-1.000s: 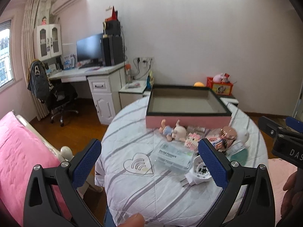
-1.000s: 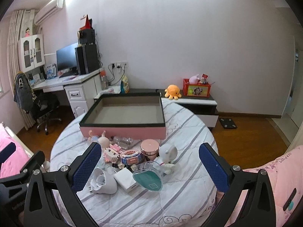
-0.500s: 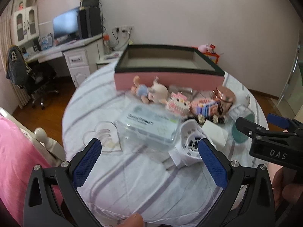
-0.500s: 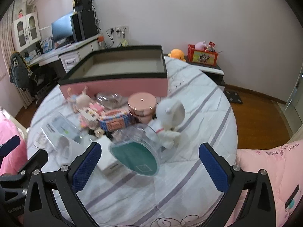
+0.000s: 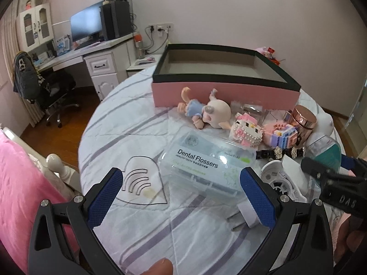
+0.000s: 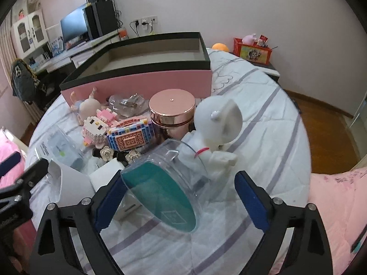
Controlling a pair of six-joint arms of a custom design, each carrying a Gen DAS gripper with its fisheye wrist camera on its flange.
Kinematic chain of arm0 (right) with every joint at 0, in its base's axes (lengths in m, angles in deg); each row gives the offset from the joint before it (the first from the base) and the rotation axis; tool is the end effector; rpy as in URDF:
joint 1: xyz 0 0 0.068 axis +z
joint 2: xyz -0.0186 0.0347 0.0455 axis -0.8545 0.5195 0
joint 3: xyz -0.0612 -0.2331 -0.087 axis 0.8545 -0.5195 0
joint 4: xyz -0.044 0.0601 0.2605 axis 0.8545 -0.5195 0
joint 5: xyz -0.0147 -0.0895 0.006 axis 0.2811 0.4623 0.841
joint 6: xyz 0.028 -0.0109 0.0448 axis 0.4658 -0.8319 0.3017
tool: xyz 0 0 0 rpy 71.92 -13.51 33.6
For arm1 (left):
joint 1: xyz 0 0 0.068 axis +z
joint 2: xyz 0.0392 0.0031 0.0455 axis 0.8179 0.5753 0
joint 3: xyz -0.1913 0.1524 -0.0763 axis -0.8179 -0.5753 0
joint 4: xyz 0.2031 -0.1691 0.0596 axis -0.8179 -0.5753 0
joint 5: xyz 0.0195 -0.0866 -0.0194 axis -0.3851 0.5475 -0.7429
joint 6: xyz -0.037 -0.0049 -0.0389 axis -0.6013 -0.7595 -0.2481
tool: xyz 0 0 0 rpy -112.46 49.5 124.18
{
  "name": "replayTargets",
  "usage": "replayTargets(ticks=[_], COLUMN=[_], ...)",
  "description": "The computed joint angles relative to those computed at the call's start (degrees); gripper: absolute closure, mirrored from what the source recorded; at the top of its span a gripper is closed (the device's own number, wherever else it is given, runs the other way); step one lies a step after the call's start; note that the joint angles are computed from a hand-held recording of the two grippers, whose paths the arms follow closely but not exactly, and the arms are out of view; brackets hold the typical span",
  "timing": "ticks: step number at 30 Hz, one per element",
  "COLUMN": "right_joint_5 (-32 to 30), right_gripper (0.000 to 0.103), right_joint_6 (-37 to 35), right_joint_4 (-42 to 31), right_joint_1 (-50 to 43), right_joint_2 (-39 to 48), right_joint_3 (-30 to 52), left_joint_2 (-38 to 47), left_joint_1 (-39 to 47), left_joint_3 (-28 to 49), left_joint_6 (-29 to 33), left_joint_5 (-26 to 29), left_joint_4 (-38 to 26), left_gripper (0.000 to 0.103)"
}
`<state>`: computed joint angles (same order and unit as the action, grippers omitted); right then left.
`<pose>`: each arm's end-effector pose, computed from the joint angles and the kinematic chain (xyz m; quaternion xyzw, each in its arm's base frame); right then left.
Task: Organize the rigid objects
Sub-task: 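Grasp the Dental Flossers case with the left tool while the right tool grasps the teal-lidded container, then carry both items into the pink box and open both tools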
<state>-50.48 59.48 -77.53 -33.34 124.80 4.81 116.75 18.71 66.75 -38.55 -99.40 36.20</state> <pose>0.3283 0.1517 0.1137 -0.0946 0.9347 0.0643 0.3364 0.2740 -0.1774 0.1139 -0.0849 0.9202 0.0377 0.3802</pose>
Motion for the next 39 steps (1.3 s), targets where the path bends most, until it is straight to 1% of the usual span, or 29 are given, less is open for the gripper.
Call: replayTargets(ticks=[2,4,5,7,10,15,18,19,20,21,22,23,27,30,34,35,36,38,39], right_joint_5=[0.3,-0.1,-0.4,-1.1,-2.1,-2.5,-2.2,-2.4,-2.8,-2.9,-3.1,-3.5,-3.9,-3.8,-3.2,-2.8,-2.5,-3.0,-3.0], right_gripper=[0.029,0.037,0.039,0.04,0.04,0.04,0.04,0.041,0.045,0.048,0.053,0.056,0.056,0.056,0.056,0.056,0.056,0.065,0.065], right_joint_6=[-0.5,-1.1,-1.1,-1.1,-0.7,-0.3,-0.3,-0.2,-0.3,-0.5,-0.8,-1.0,-1.4,-1.1,-0.8,-0.6,-0.6,-0.4,-0.3], right_joint_4=[-0.5,-1.3,-0.9,-0.6,0.4,0.4,0.3,0.5,0.4,0.3,0.2,-0.1,-0.2,-0.2,-0.6,-0.8,-0.9,-0.9,-1.0], right_joint_1=[-0.1,-0.5,-0.8,-1.3,-1.9,-1.6,-1.2,-1.2,-1.2,-1.3,-1.2,-1.2,-1.2,-0.9,-0.3,-0.1,-0.1,-0.1,-0.2], right_joint_2=[0.4,1.7,1.9,2.3,2.1,0.9,0.7,0.6,0.6,0.4,0.2,-0.1,-0.3,-0.5,-0.5,-0.4,-0.4,-0.4,-0.4], right_joint_3=[0.7,1.8,1.7,1.5,0.6,-0.8,-1.0,-1.2,-1.3,-1.4,-1.5,-1.7,-2.0,-2.3,-2.0,-1.9,-1.8,-1.7,-1.7], left_joint_2=[0.2,1.2,1.8,2.8,3.2,3.4,4.5,4.8,5.0,5.0,4.9,4.6,3.8,3.2,5.2,5.9,6.3,6.5,6.6], left_joint_1=[0.2,0.4,0.6,1.1,2.5,3.8,5.8,6.5,7.0,7.1,7.2,7.3,8.0,7.6,7.6,7.6,8.3,9.3,9.5], left_joint_3=[-0.3,0.4,0.6,1.2,1.8,1.9,1.7,1.8,1.9,2.0,1.8,1.2,-0.3,-0.6,1.5,2.0,1.9,2.0,2.0], left_joint_6=[1.7,3.8,4.5,5.5,6.8,11.0,11.9,12.0,12.1,12.0,11.8,12.2,14.6,18.7,22.3,22.3,21.2,18.2,17.6], left_joint_5=[1.6,2.7,3.2,3.8,6.4,8.3,12.6,14.0,15.1,15.4,15.6,15.8,16.5,13.5,13.5,13.7,15.4,15.9,16.0], left_joint_4=[1.6,2.6,3.2,4.0,4.3,6.1,9.6,10.1,10.3,10.2,10.1,10.3,11.2,11.0,9.4,9.3,9.8,9.3,9.4], left_gripper=[0.0,0.0,0.0,0.0,0.0,0.0,0.0,0.0,0.0,0.0,0.0,0.0,0.0,0.0,0.0,0.0,0.0,0.001,0.006])
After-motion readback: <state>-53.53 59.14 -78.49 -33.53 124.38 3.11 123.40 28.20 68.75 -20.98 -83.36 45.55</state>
